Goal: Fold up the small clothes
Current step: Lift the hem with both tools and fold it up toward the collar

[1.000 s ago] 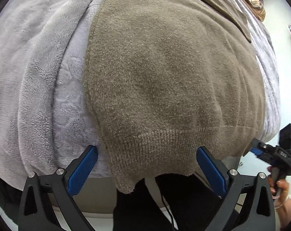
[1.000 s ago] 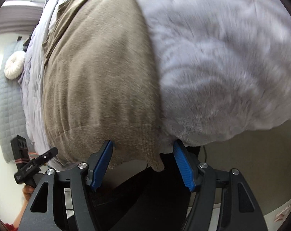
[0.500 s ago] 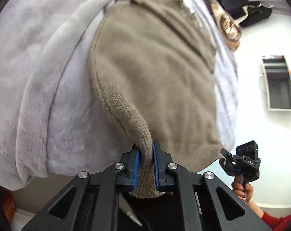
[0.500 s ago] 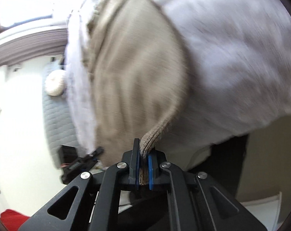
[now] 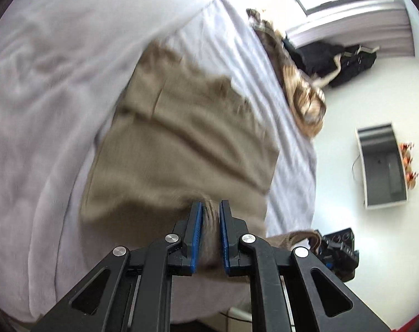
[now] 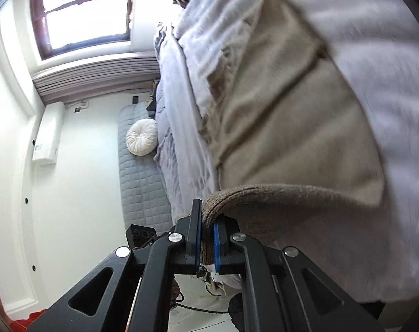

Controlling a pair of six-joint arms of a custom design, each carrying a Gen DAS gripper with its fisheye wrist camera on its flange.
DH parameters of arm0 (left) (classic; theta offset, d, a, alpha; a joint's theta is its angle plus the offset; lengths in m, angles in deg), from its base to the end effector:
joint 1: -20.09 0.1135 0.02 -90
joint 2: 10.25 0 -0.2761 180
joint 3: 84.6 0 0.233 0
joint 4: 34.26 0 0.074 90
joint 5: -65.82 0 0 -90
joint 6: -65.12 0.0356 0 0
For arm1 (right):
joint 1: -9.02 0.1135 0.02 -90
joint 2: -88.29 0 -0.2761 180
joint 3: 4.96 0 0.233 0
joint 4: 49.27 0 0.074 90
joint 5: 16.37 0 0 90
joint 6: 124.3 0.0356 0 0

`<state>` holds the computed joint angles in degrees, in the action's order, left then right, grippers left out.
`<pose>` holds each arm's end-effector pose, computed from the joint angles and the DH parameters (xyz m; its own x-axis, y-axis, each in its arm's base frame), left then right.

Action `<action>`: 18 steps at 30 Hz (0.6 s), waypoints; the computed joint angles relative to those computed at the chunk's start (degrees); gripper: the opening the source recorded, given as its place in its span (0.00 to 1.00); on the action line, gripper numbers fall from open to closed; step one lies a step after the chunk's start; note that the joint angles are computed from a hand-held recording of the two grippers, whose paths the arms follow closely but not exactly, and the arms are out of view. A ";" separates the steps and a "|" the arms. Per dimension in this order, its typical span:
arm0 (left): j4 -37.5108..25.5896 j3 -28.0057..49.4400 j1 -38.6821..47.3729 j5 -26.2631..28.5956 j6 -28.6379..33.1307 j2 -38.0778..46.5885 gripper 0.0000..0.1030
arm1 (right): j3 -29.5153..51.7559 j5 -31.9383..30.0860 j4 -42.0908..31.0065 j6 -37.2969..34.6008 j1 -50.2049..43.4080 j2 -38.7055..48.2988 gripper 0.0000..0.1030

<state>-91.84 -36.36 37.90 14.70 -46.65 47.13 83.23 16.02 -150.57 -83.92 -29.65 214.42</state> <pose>0.1415 0.0220 0.2156 -0.8115 -0.5639 -0.1532 -0.3261 0.6546 -0.6820 0.2499 -0.1615 0.1325 -0.9656 0.2501 0.0707 0.1521 0.3228 0.9342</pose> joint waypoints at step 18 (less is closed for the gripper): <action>15.25 16.22 -11.70 -21.82 10.04 39.28 0.75 | 25.99 0.73 17.81 30.92 14.40 14.55 0.07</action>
<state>-76.59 -20.15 26.20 -7.12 -36.61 86.42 109.23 16.74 -132.77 -53.00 -15.25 228.96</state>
